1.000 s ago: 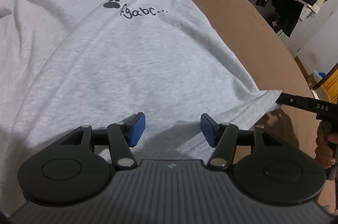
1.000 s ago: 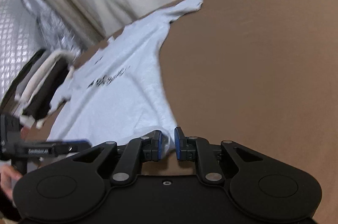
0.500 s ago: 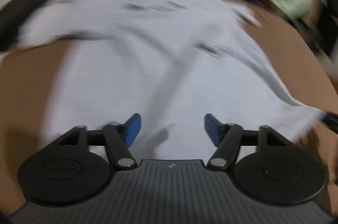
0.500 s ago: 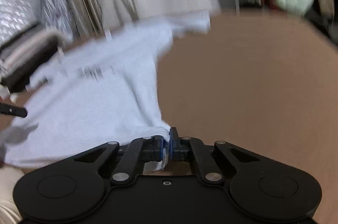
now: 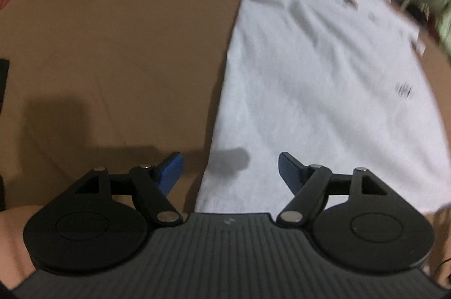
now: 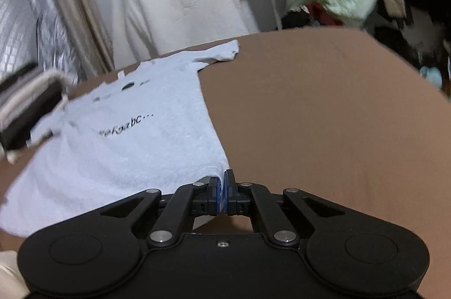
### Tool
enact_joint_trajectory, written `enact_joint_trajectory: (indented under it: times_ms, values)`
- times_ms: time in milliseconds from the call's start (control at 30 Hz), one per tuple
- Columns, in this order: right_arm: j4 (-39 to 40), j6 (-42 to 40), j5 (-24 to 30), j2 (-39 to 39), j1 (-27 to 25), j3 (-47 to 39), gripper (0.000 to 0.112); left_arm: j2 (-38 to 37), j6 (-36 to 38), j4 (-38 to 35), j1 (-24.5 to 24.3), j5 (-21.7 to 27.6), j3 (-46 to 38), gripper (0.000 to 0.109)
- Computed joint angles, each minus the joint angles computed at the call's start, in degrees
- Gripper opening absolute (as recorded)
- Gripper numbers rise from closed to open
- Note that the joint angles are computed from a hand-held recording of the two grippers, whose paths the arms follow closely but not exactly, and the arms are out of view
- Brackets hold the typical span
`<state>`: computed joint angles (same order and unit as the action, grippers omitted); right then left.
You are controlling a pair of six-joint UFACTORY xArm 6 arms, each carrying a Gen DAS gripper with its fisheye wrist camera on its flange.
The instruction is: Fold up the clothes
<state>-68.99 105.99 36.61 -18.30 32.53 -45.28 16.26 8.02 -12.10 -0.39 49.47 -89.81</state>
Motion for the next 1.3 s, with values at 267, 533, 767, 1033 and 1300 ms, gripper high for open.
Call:
enact_joint_trajectory:
  times_ms: [267, 533, 767, 1033, 1300]
  values:
    - [3.4, -5.5, -1.9, 1.1, -1.5, -0.8, 0.002, 10.0, -7.8, 7.4, -0.9, 14.7, -12.8, 0.099]
    - [0.9, -6.1, -8.7, 1.6, -4.6, 0.0, 0.003, 2.1, -4.0, 7.3, -1.9, -2.4, 0.2, 0.002]
    - [-10.6, 6.4, -21.2, -5.6, -10.6, 0.0, 0.002, -15.6, -0.4, 1.6, 0.9, -10.6, 12.9, 0.002]
    - [2.8, 0.5, -12.5, -6.6, -5.5, 5.8, 0.002, -15.5, -5.8, 8.5, 0.1, -1.6, 16.8, 0.002]
    - [7.0, -9.3, -2.2, -8.0, -1.6, 4.7, 0.001, -14.1, -4.8, 9.3, -1.1, 0.7, 15.6, 0.002]
